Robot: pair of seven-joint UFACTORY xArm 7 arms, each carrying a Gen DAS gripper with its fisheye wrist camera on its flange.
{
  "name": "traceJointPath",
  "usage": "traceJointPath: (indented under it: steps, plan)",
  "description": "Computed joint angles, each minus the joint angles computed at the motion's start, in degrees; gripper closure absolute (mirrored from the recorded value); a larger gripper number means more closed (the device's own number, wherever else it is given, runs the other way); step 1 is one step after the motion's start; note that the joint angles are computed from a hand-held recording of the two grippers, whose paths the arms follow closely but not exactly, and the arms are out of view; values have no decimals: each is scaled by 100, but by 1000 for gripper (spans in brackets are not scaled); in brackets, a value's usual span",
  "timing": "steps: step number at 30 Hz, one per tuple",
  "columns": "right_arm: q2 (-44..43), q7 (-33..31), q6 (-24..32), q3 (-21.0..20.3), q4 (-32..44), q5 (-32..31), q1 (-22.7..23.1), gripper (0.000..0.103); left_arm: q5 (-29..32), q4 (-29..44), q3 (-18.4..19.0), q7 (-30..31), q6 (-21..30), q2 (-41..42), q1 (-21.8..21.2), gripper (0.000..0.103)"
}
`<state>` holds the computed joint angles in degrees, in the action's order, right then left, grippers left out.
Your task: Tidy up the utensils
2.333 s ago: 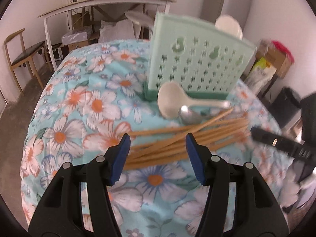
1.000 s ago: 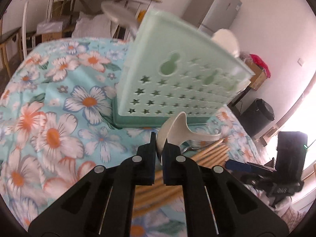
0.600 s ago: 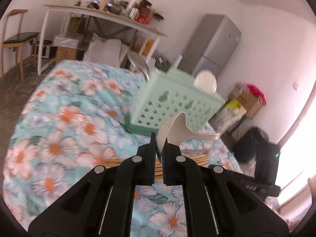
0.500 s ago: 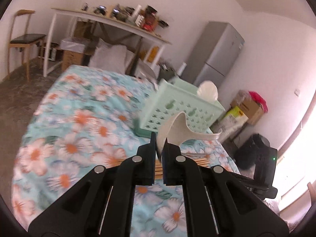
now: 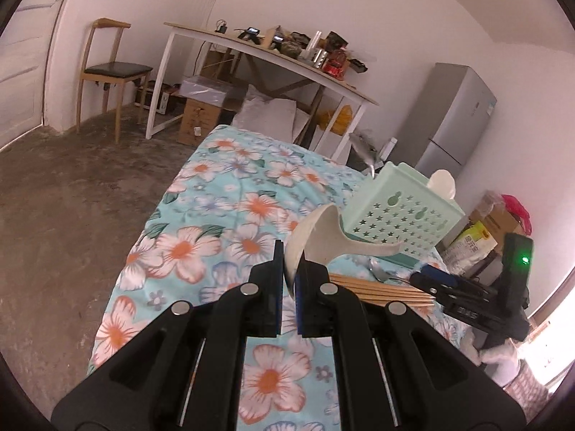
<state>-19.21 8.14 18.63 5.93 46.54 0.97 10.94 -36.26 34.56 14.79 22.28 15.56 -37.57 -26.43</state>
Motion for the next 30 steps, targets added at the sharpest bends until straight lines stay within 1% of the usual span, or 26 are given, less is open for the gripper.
traceJointPath:
  steps: [2,3,5,7,10,13,15,18,19,21,23,24,26,27,30]
  plan:
    - [397,240,233,301,407,-514,-237,55,8,-27,49,5,50,-31,35,99]
    - [513,325,316,361,532,-694,-268,56,-4,-22,65,4,48,-6,32,99]
    - [844,604,569,539,882,-1308,-363,56,-34,-40,109,16,76,-8,42,99]
    - [1138,852,865,598,1205,-1827,-333,59,-56,-51,122,20,89,7,64,99]
    - [1506,1052,1319,515,1645,-2204,-151,62,-123,-45,149,55,82,59,45,99]
    - [1821,1044,1703,367,1996,-2239,58,62,-179,-45,164,84,119,97,49,99]
    - [1927,1099,1861,285,2127,-2267,162,62,-222,-32,162,102,143,127,56,99]
    - [2018,1124,1956,183,2248,-2197,253,63,-283,-29,130,121,169,150,87,99]
    - [2059,1149,1952,164,2280,-2194,277,65,-297,-18,127,134,182,157,96,99]
    - [2068,1100,1959,127,2302,-2031,301,81,-322,-13,106,154,188,160,121,99]
    - [2033,1129,1958,106,2289,-2004,318,86,-341,-14,87,173,191,165,140,99]
    - [1968,1159,1926,100,2228,-1987,322,91,-350,-13,81,184,192,168,146,99]
    - [1888,1191,1861,92,2157,-1913,311,95,-379,-5,76,209,186,181,143,99]
    - [1923,1184,1838,88,2213,-1866,298,95,-392,-11,71,226,166,185,141,99]
    - [1714,1182,1617,64,2050,-1646,244,96,-441,-19,76,270,116,198,115,99]
